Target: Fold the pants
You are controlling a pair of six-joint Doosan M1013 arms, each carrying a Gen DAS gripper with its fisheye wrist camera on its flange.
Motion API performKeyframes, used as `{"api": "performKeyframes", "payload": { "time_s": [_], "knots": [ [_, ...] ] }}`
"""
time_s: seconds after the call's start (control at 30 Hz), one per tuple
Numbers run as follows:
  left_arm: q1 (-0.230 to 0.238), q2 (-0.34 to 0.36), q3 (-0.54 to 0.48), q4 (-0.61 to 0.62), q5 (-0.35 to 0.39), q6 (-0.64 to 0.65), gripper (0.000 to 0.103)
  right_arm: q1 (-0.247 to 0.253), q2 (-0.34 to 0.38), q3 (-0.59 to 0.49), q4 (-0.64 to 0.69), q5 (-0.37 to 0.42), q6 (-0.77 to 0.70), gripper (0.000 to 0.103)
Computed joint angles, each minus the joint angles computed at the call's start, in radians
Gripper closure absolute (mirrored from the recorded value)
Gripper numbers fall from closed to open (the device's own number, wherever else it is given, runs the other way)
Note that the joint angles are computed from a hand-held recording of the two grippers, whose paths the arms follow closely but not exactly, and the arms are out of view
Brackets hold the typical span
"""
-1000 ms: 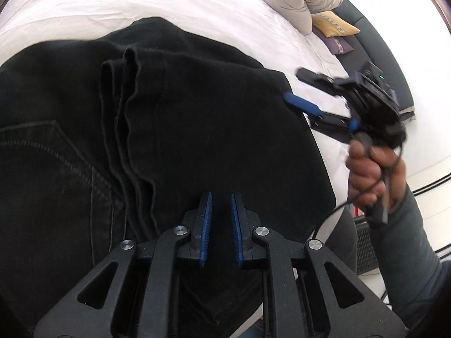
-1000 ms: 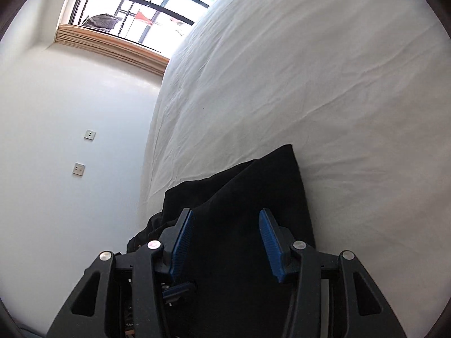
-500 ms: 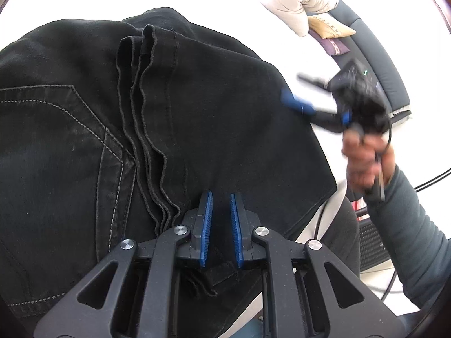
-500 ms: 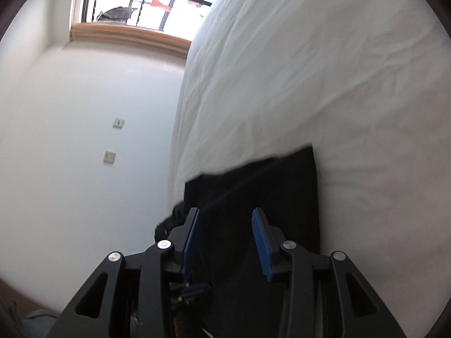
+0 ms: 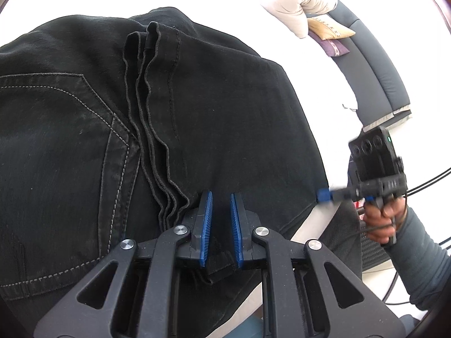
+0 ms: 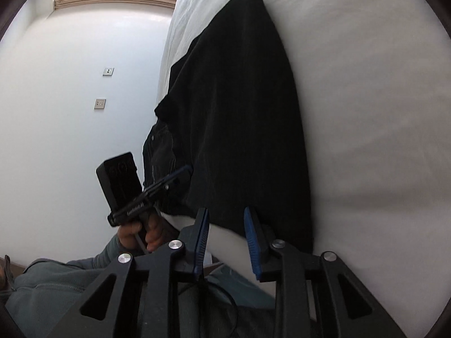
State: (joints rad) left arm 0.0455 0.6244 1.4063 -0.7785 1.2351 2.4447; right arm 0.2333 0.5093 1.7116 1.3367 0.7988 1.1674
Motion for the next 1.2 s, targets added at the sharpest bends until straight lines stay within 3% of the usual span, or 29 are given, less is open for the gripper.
{"api": "performKeyframes", "payload": {
  "time_s": [0.1, 0.23, 0.33, 0.4, 0.47, 0.5, 0.6, 0.73, 0.87, 1.0, 1.03, 1.2],
  "knots": [
    [0.004, -0.011, 0.01, -0.006, -0.013, 0.009, 0.09, 0.019, -0.023, -0.011, -0.121, 0.001, 0.081, 0.07],
    [0.032, -0.068, 0.049, -0.027, -0.072, 0.037, 0.09, 0.027, -0.05, -0.008, 0.054, -0.067, -0.115, 0.059],
    [0.081, -0.117, 0.088, -0.053, -0.126, 0.044, 0.089, 0.045, -0.006, -0.09, 0.163, -0.069, -0.232, 0.056],
    [0.125, -0.147, 0.118, -0.074, -0.179, 0.008, 0.078, 0.058, 0.044, -0.167, 0.187, -0.051, -0.246, 0.055],
    [0.176, -0.166, 0.148, -0.109, -0.214, -0.064, 0.026, 0.07, 0.101, -0.252, 0.184, -0.026, -0.229, 0.055],
    [0.196, -0.174, 0.163, -0.136, -0.239, -0.086, 0.021, 0.077, 0.128, -0.294, 0.168, -0.022, -0.206, 0.055],
    [0.25, -0.196, 0.195, -0.155, -0.303, -0.206, 0.019, 0.093, 0.207, -0.406, 0.121, 0.003, -0.109, 0.055],
    [0.296, -0.195, 0.211, -0.192, -0.31, -0.314, 0.019, 0.107, 0.28, -0.505, 0.087, 0.052, -0.037, 0.055],
    [0.306, -0.165, 0.2, -0.185, -0.273, -0.403, 0.019, 0.119, 0.319, -0.555, 0.059, 0.069, 0.012, 0.055],
    [0.306, -0.13, 0.184, -0.183, -0.257, -0.484, 0.019, 0.126, 0.36, -0.601, -0.127, 0.077, 0.258, 0.056],
    [0.305, -0.123, 0.182, -0.194, -0.264, -0.489, 0.019, 0.126, 0.36, -0.592, -0.111, 0.068, 0.255, 0.064],
    [0.304, -0.09, 0.168, -0.289, -0.294, -0.452, 0.019, 0.127, 0.357, -0.588, -0.11, 0.064, 0.249, 0.063]
  ]
}}
